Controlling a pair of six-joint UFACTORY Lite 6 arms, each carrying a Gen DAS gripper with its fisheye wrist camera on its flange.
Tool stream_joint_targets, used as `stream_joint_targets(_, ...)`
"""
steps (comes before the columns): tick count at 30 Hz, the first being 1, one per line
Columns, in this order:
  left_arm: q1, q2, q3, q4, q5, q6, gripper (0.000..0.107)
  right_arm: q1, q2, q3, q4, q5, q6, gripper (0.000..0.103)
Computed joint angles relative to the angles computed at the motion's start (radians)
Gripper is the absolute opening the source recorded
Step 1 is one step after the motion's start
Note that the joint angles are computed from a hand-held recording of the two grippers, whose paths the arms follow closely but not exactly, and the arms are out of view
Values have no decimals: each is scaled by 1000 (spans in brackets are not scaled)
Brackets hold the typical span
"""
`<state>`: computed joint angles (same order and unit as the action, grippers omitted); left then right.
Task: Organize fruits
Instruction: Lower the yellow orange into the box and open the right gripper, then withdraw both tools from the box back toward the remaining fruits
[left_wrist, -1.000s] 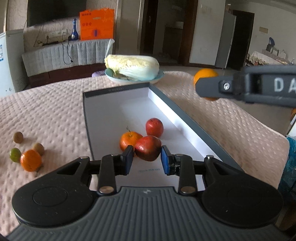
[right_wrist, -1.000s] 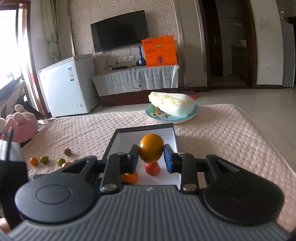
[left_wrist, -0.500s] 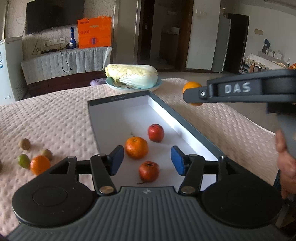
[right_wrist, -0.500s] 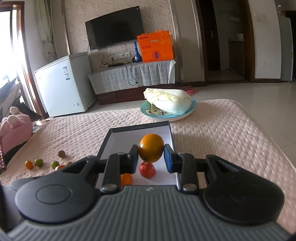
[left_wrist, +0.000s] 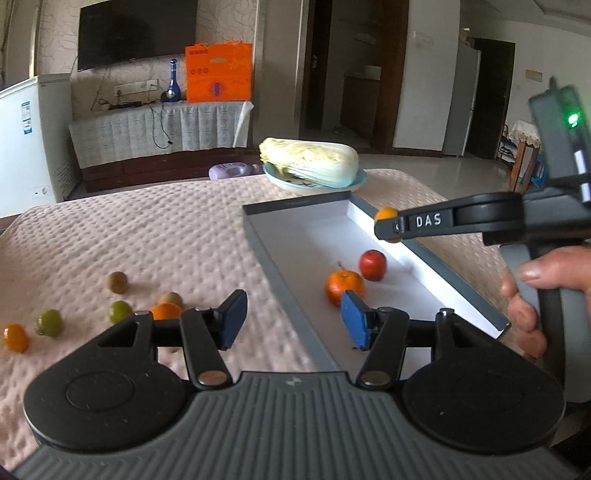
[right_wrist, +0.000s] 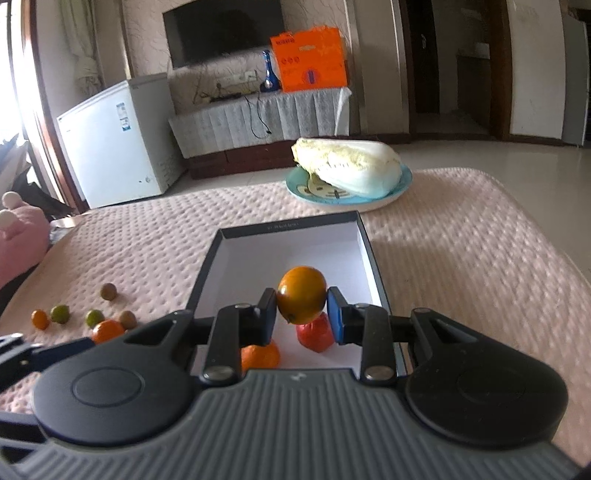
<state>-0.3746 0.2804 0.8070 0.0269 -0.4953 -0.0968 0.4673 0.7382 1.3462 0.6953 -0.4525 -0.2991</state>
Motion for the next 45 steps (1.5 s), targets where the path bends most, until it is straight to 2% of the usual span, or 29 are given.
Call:
stream_joint_targets(17, 86, -67, -69, 105, -19, -70, 63, 16, 195, 294, 278, 100, -272, 33)
stream_joint_targets(29, 118, -103, -103, 135, -26, -91, 63, 29, 257, 391, 459, 117, -457, 33)
stream_joint_targets(34, 147, -123, -118, 179, -30, -124, 63, 38, 264, 400, 518, 93, -516, 34)
stream_joint_targets(38, 163, -125, -116, 197, -25, -145, 63, 38, 253, 383, 497, 79, -496, 34)
stream_joint_targets(41, 166, -130, -118, 207, -27, -157, 65, 42, 243, 366, 470, 57, -466, 46)
stream_joint_targets(42, 165, -132, -120, 200, -29, -152, 69, 42, 238, 359, 456, 52, -454, 46)
stream_joint_targets(45, 157, -126, -116, 176, -29, -132, 70, 48, 211, 325, 405, 28, -396, 46)
